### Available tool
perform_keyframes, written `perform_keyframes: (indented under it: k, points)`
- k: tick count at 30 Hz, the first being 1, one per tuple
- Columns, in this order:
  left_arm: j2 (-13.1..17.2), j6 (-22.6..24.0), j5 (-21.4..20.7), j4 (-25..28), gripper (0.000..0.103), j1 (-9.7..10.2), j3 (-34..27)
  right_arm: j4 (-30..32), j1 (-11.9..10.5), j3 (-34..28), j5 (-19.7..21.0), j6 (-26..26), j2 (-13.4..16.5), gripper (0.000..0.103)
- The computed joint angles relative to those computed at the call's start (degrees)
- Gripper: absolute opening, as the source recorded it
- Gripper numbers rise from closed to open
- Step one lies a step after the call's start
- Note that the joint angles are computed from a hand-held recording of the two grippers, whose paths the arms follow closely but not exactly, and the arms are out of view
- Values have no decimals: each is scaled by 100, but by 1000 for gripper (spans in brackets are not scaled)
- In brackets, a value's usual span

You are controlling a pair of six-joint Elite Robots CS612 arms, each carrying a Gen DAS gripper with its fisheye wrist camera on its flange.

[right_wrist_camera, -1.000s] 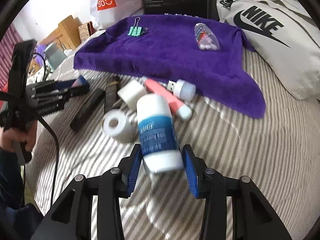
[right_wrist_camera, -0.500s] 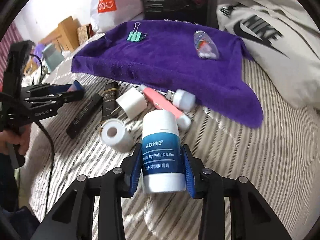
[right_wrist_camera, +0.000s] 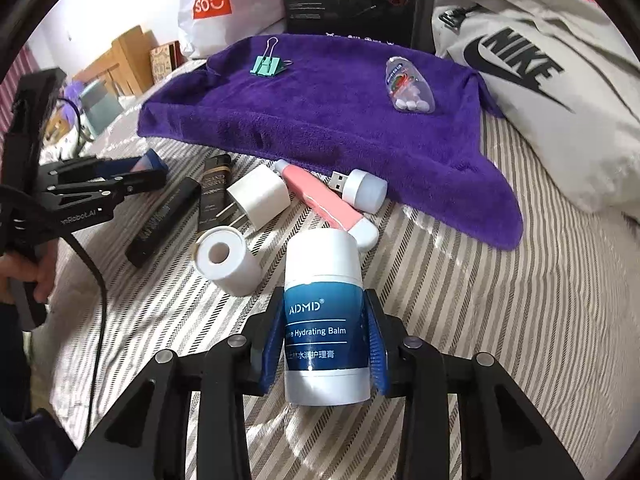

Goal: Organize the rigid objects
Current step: 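Place the jar beside the clip while the right tool sets the balm tube by the bottle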

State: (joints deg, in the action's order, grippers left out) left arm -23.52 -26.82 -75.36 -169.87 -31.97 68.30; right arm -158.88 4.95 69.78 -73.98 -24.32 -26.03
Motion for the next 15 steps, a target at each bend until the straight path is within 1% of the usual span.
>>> perform_keyframes:
  k: [4,6,12,15]
  points:
    - [-46,96,112,-37,35,-24,37,-11,-44,98,38,58,-59,37]
    - [-59,119,92,-28,35,-21,35,-12,-67,119,59,152,-77,37]
    - [-70,162,122,-91,35,-19,24,-15,-106,108,123,266,-93,37]
    - [-68,164,190,-86,35,-18,0,28,-116,70,223,280,-95,37]
